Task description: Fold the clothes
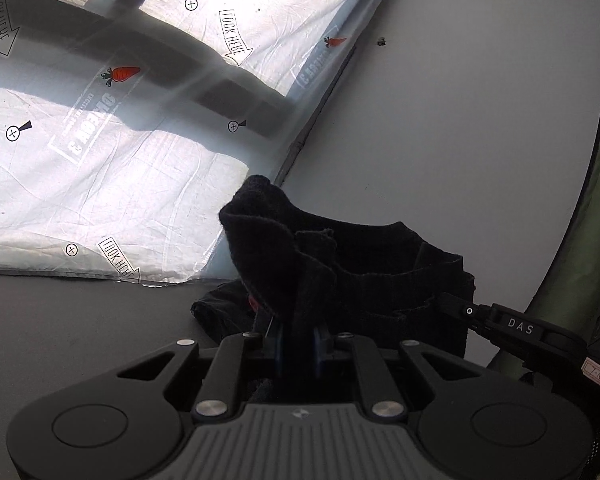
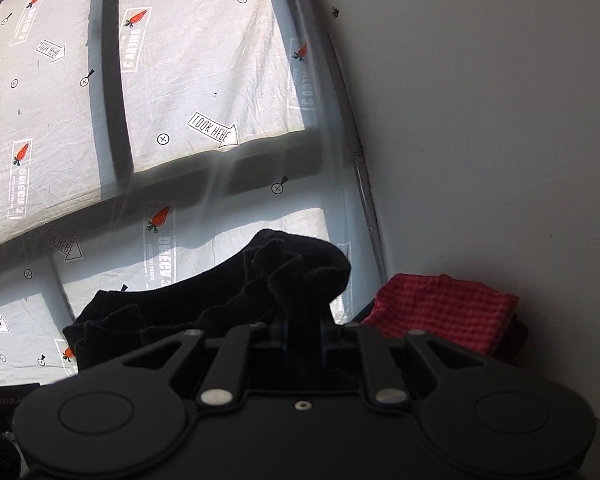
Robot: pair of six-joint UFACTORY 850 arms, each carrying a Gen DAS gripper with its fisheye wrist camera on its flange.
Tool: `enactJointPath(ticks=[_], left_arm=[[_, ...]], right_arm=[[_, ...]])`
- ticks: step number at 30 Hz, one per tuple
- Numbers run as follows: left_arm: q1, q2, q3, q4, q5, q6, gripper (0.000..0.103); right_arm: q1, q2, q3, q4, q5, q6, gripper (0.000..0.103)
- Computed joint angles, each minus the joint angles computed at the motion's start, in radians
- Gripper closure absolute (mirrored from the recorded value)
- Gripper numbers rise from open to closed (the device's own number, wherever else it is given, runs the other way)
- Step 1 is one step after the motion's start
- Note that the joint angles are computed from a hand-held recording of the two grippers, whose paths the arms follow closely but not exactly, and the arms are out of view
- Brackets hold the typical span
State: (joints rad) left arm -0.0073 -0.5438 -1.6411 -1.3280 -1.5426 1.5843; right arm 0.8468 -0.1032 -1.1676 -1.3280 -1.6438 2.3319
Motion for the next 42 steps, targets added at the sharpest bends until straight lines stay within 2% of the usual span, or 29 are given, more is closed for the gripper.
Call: enactJointPath(ticks=[2, 6, 9, 11, 13, 16, 18, 19, 21, 23, 24, 27, 34, 38, 39, 42], left_arm=[[-0.055, 0.069, 0.101, -0.028, 0.036, 0.022, 0.088], [-0.175, 0.141, 0.197, -0.078, 0.104, -0.032, 0.088], [-0.285, 0.154, 0.215, -0.130, 0.189, -0.020, 0.088], [-0.348, 0.131, 0.194, -0.164, 0.250, -0.023, 0.088], [-0.406, 0.084, 0.151, -0.186, 0.321, -0.039, 0.088], [-0.488, -0.039, 0.014, -0.139, 0.478, -0.128, 0.088], [-0.528, -0.153, -0.125, -0.040, 0.570, -0.253, 0.088], [-0.546, -0.220, -0.212, 0.030, 0.609, -0.341, 0.088], [-0.560, -0.315, -0.333, 0.128, 0.640, -0.470, 0.088], [-0.561, -0.377, -0.399, 0.166, 0.636, -0.528, 0.087], [-0.557, -0.388, -0.404, 0.164, 0.624, -0.531, 0.087], [-0.557, -0.401, -0.395, 0.159, 0.627, -0.546, 0.086], [-0.549, -0.433, -0.442, 0.174, 0.587, -0.601, 0.081], [-0.549, -0.377, -0.392, 0.182, 0.640, -0.556, 0.080], [-0.548, -0.342, -0.351, 0.176, 0.679, -0.514, 0.076], [-0.531, -0.262, -0.257, 0.137, 0.753, -0.394, 0.067]], right_arm=[[-0.027, 0.099, 0.087, -0.025, -0.002, -0.056, 0.088], [-0.100, 0.287, 0.225, -0.088, 0.012, -0.192, 0.088], [-0.212, 0.377, 0.286, -0.178, 0.072, -0.345, 0.088], [-0.305, 0.418, 0.319, -0.239, 0.147, -0.402, 0.088], [-0.434, 0.440, 0.354, -0.309, 0.262, -0.425, 0.088], [-0.631, 0.407, 0.388, -0.402, 0.452, -0.411, 0.088], [-0.777, 0.338, 0.393, -0.455, 0.625, -0.379, 0.088], [-0.829, 0.287, 0.386, -0.479, 0.682, -0.360, 0.088], [-0.900, 0.180, 0.351, -0.489, 0.757, -0.354, 0.088], [-0.956, 0.050, 0.285, -0.435, 0.811, -0.452, 0.087], [-0.965, 0.000, 0.260, -0.421, 0.807, -0.500, 0.086], [-0.980, -0.036, 0.274, -0.465, 0.814, -0.487, 0.085], [-0.975, -0.012, 0.329, -0.490, 0.774, -0.446, 0.083], [-0.967, -0.022, 0.289, -0.439, 0.757, -0.508, 0.078], [-0.963, -0.021, 0.279, -0.419, 0.752, -0.529, 0.073], [-0.929, 0.014, 0.268, -0.365, 0.706, -0.557, 0.036]])
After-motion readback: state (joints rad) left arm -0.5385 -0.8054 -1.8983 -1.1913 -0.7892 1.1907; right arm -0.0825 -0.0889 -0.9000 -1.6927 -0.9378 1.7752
